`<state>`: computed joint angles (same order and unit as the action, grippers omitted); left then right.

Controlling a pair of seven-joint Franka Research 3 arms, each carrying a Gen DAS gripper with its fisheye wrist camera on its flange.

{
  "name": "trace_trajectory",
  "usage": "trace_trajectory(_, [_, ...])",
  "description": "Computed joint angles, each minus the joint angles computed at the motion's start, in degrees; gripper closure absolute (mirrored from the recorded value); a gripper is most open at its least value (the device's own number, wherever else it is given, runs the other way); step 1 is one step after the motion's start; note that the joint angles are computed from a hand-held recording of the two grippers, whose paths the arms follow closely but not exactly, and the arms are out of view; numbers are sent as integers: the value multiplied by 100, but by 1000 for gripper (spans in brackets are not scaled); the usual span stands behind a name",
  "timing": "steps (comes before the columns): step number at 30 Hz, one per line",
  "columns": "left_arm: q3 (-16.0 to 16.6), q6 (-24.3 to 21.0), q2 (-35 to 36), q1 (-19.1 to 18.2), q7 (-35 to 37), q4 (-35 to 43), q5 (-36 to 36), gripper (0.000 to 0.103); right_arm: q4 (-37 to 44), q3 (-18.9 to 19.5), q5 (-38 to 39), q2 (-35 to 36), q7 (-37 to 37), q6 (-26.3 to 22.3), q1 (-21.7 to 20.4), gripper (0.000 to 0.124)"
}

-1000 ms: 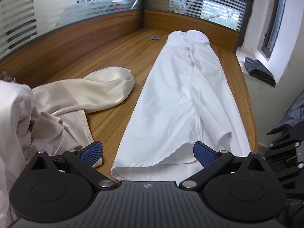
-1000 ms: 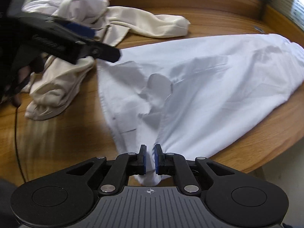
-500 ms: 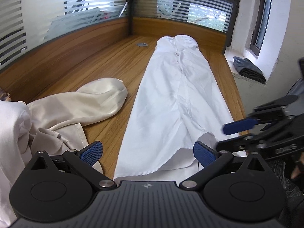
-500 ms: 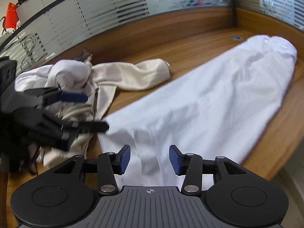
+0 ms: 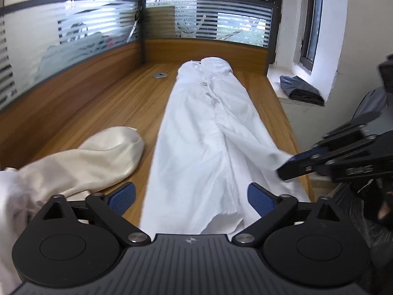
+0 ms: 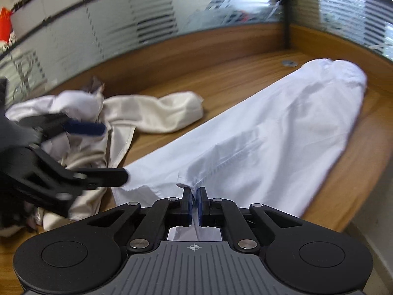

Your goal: Fold clothes

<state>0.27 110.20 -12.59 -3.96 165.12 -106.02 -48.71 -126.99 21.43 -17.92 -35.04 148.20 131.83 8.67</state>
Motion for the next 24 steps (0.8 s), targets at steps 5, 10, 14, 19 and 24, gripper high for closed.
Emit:
trace_trajectory(5, [-184, -28, 272, -66, -189, 143, 191, 43, 5, 21, 67, -240, 212, -185, -54, 118])
trace_trajectory(10, [-363, -158, 507, -107, -252, 225, 455, 91, -5, 77, 114, -397, 425, -270, -137, 118])
trace_trajectory(14, [-436, -411, 545, -101, -261, 176, 648, 91, -26, 92, 151, -482, 475, -334, -159, 118])
trace_trajectory(19, [-406, -811, 420, -70, -75, -28, 772, 91, -20, 99, 182, -501, 463, -393, -170, 118])
trace_trajectory(24, [-334, -842, 289, -41, -234, -245, 684, 90, -70, 6, 293, -465, 330, -335, -95, 116])
